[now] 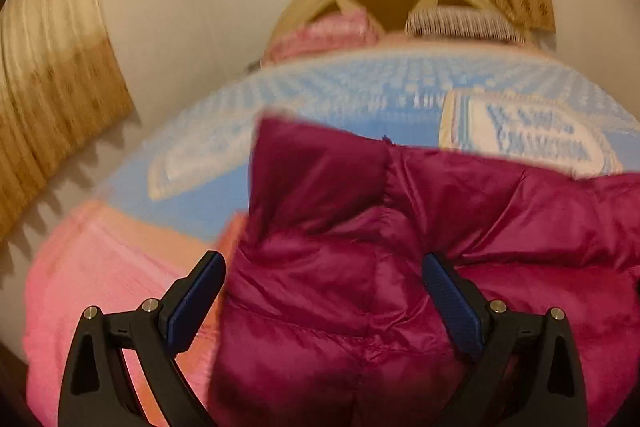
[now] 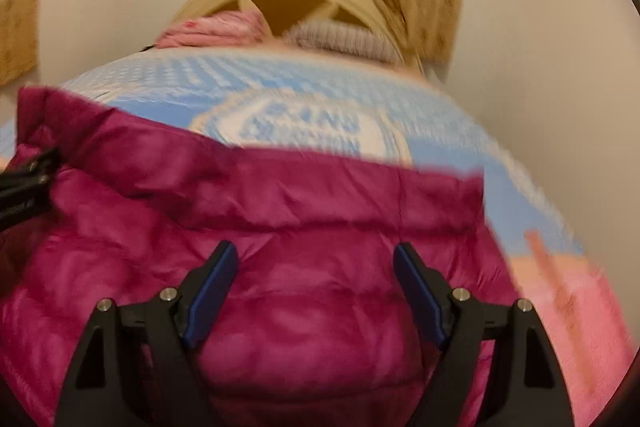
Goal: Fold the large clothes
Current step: 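Press the folded jacket flat with both open grippers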
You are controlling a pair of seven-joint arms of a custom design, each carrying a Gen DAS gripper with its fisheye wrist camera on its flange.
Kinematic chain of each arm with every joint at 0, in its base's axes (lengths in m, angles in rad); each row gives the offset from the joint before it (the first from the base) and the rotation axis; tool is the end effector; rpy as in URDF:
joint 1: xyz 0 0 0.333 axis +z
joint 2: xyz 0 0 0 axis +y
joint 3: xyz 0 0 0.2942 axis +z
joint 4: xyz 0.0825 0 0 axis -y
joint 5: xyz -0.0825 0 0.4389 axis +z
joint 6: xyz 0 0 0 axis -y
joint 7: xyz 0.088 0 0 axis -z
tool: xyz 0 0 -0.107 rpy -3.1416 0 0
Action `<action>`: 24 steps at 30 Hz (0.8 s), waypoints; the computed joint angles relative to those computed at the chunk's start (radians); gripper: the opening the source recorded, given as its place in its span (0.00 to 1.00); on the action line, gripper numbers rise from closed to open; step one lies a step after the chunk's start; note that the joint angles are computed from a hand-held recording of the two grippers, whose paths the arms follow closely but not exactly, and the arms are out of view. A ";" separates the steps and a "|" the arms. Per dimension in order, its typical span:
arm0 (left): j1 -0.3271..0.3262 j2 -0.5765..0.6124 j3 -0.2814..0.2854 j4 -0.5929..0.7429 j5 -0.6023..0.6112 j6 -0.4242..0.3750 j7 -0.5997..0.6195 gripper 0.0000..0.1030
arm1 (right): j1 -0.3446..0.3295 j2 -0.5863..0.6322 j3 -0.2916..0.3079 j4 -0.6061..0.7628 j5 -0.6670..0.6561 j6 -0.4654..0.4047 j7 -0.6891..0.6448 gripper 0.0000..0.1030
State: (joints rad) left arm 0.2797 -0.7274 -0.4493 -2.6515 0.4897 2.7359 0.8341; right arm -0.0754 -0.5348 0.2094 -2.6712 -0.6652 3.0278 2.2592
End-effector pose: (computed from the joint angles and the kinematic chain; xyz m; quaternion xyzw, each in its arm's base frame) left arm 0.4467 -0.0941 0.4838 -0.6834 0.5768 -0.1942 0.4033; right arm 0.4581 0.1070 0.4402 -0.6632 0.6020 -0.3479 0.2769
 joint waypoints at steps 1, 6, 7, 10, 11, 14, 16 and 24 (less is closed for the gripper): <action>0.000 0.016 0.002 0.000 -0.005 0.006 -0.002 0.96 | 0.021 0.010 -0.029 0.001 0.019 -0.008 -0.018 0.80; -0.033 0.085 0.041 0.029 -0.034 -0.007 0.036 0.97 | 0.094 0.035 -0.104 -0.002 0.106 -0.014 -0.098 0.81; -0.040 0.096 0.053 0.033 -0.047 -0.010 0.039 0.99 | 0.107 0.042 -0.117 0.002 0.123 -0.022 -0.116 0.81; -0.055 0.118 0.069 0.047 -0.059 -0.020 0.052 0.99 | 0.142 0.062 -0.150 0.016 0.174 -0.045 -0.162 0.82; -0.056 0.122 0.066 0.051 -0.056 -0.026 0.053 0.99 | 0.148 0.064 -0.155 0.016 0.189 -0.050 -0.172 0.82; -0.058 0.128 0.064 0.056 -0.046 -0.034 0.053 0.99 | 0.145 0.077 -0.146 0.024 0.212 -0.055 -0.179 0.82; -0.062 0.137 0.067 0.062 -0.041 -0.041 0.057 0.99 | 0.149 0.084 -0.148 0.030 0.227 -0.066 -0.185 0.83; -0.083 0.162 0.088 0.079 -0.031 -0.065 0.064 0.99 | 0.150 0.104 -0.138 0.059 0.241 -0.135 -0.185 0.85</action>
State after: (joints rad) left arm 0.1970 -0.5650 -0.3616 -2.5721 0.4592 2.6709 0.8985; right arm 0.0747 -0.4311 0.0717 -2.6118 -0.4243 2.8933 2.0744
